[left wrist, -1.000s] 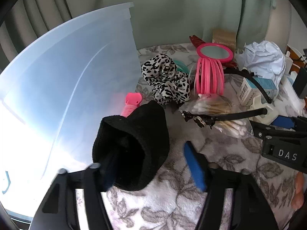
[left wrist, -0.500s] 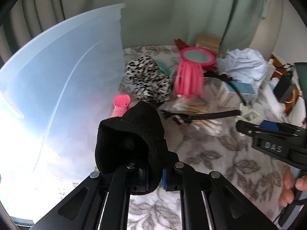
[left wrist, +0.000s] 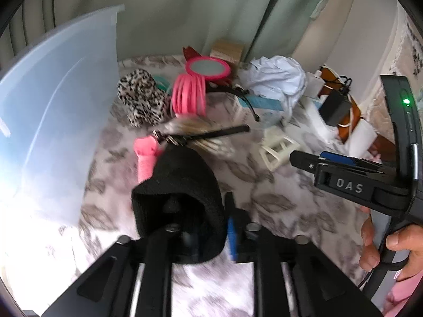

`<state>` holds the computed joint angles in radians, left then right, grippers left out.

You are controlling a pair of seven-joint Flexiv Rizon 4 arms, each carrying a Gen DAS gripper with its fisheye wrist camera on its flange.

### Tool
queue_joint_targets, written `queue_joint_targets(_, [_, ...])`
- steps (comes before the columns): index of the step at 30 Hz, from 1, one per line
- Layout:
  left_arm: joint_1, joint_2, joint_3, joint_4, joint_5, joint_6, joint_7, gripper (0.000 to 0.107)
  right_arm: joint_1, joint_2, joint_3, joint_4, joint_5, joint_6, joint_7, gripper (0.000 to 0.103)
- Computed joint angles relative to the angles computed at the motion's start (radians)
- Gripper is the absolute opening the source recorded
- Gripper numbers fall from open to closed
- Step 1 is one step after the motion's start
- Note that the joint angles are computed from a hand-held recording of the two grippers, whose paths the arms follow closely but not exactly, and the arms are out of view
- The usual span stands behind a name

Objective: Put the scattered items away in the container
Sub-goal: 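Close the right gripper on the black beanie while the left gripper releases it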

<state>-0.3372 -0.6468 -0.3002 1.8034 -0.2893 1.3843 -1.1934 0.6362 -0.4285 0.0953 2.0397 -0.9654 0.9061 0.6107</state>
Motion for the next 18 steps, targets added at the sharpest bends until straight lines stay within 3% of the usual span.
queue_joint_targets(3, [0.017,0.032,-0.013,0.035,-0.004,0.02,0.004,0.052,0.019,0.059,0.011,0.046,-0.046,-0.007,0.062,0.069])
queue_joint_targets(8, [0.105,0.096,-0.088,0.129,-0.041,0.088,0.051,0.054,-0.001,0.07,0.008,0.051,-0.187,0.068,0.159,0.069])
queue_joint_targets(12, [0.16,0.115,-0.125,0.18,-0.062,0.164,0.042,0.059,-0.007,0.008,-0.009,-0.018,-0.279,0.148,0.202,0.069])
queue_joint_targets(18, [0.15,0.122,-0.061,0.186,-0.046,0.161,-0.026,0.059,-0.03,-0.117,-0.068,-0.144,-0.406,0.376,0.266,0.069])
